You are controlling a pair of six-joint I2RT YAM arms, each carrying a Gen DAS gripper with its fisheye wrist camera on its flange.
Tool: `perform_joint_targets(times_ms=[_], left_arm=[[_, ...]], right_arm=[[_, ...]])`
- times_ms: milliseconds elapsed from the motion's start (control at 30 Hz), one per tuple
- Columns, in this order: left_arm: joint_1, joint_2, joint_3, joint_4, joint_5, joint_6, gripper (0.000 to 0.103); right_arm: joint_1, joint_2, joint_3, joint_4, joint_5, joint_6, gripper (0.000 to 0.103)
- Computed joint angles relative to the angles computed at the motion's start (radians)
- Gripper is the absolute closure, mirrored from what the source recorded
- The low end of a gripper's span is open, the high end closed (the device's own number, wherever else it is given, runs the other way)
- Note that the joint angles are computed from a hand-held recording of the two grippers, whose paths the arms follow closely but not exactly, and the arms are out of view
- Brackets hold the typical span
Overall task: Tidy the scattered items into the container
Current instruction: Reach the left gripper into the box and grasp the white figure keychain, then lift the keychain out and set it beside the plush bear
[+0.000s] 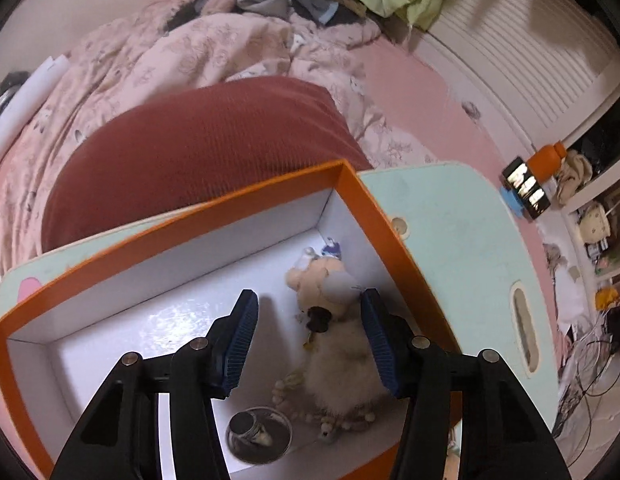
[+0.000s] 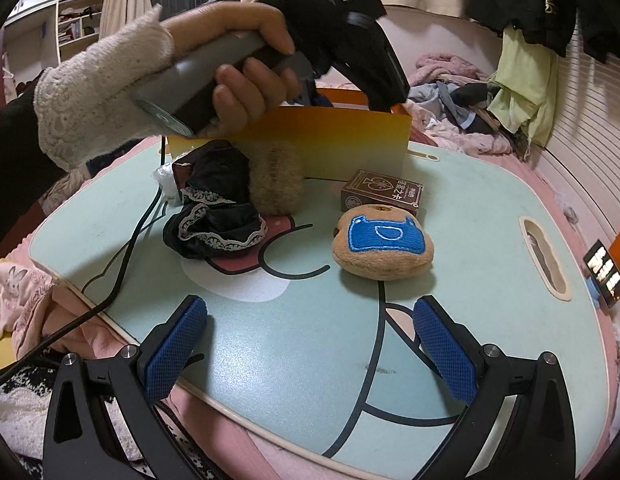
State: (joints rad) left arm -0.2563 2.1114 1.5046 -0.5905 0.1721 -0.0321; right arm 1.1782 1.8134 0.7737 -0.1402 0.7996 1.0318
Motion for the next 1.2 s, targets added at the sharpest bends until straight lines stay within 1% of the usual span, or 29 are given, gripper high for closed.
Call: perform_joint_targets(times_ms=[33, 67, 167, 200, 267, 333, 433, 567, 667, 767, 833, 900, 1067, 1100, 1133, 1200], left_arm=[[0.002, 0.008, 0.005, -0.004, 0.006, 0.003, 0.073], [0.004, 0.002, -0.004, 0.005, 0.008, 0.006, 0.078], [0.008, -0.052, -0.071, 0.071, -0.01, 0.044, 0.079], [0.016, -0.088, -0.107, 0.095, -0.007, 0.056, 0.081], [0.048, -0.178, -0.182, 0.133, 0.042, 0.072, 0.1], [0.093, -0.297, -0.272, 0.166, 0.102, 0.086, 0.1], [0.148, -0.447, -0.373, 0.181, 0.176, 0.114, 0.1], [0.17, -0.541, -0.41, 0.161, 0.19, 0.119, 0.1], [0.197, -0.636, -0.469, 0.158, 0.272, 0.126, 0.1], [0.208, -0.735, -0.561, 0.165, 0.322, 0.135, 0.1], [0.201, -0.764, -0.614, 0.169, 0.343, 0.149, 0.1], [0.187, -0.759, -0.655, 0.185, 0.342, 0.157, 0.1], [0.138, -0.686, -0.722, 0.268, 0.327, 0.153, 0.1], [0.134, -0.679, -0.734, 0.292, 0.328, 0.147, 0.095], [0.132, -0.683, -0.749, 0.316, 0.318, 0.139, 0.088], [0.14, -0.716, -0.787, 0.345, 0.294, 0.119, 0.033]], right_arm=[[0.0, 0.0, 0.001, 0.0, 0.0, 0.001, 0.0], [0.0, 0.0, 0.001, 0.0, 0.0, 0.001, 0.0], [0.003, 0.002, 0.006, -0.01, 0.002, 0.008, 0.0], [0.003, 0.002, 0.006, -0.01, 0.002, 0.008, 0.0], [0.004, 0.002, 0.008, -0.013, 0.002, 0.012, 0.0], [0.003, 0.003, 0.009, -0.015, 0.002, 0.013, 0.0], [0.005, 0.003, 0.012, -0.026, 0.003, 0.021, 0.0], [0.005, 0.002, 0.019, -0.04, 0.002, 0.026, 0.0], [0.001, -0.002, 0.017, -0.038, 0.001, 0.022, 0.0], [-0.001, 0.001, 0.02, -0.036, -0.001, 0.019, 0.0], [-0.004, 0.002, 0.023, -0.037, -0.001, 0.016, 0.0], [-0.003, 0.002, 0.023, -0.039, -0.001, 0.018, 0.0], [-0.002, 0.004, 0.026, -0.041, -0.001, 0.02, 0.0], [-0.002, 0.004, 0.026, -0.041, -0.001, 0.02, 0.0], [-0.001, 0.01, 0.036, -0.062, 0.006, 0.044, 0.0], [0.0, 0.016, 0.047, -0.083, 0.011, 0.066, 0.0]])
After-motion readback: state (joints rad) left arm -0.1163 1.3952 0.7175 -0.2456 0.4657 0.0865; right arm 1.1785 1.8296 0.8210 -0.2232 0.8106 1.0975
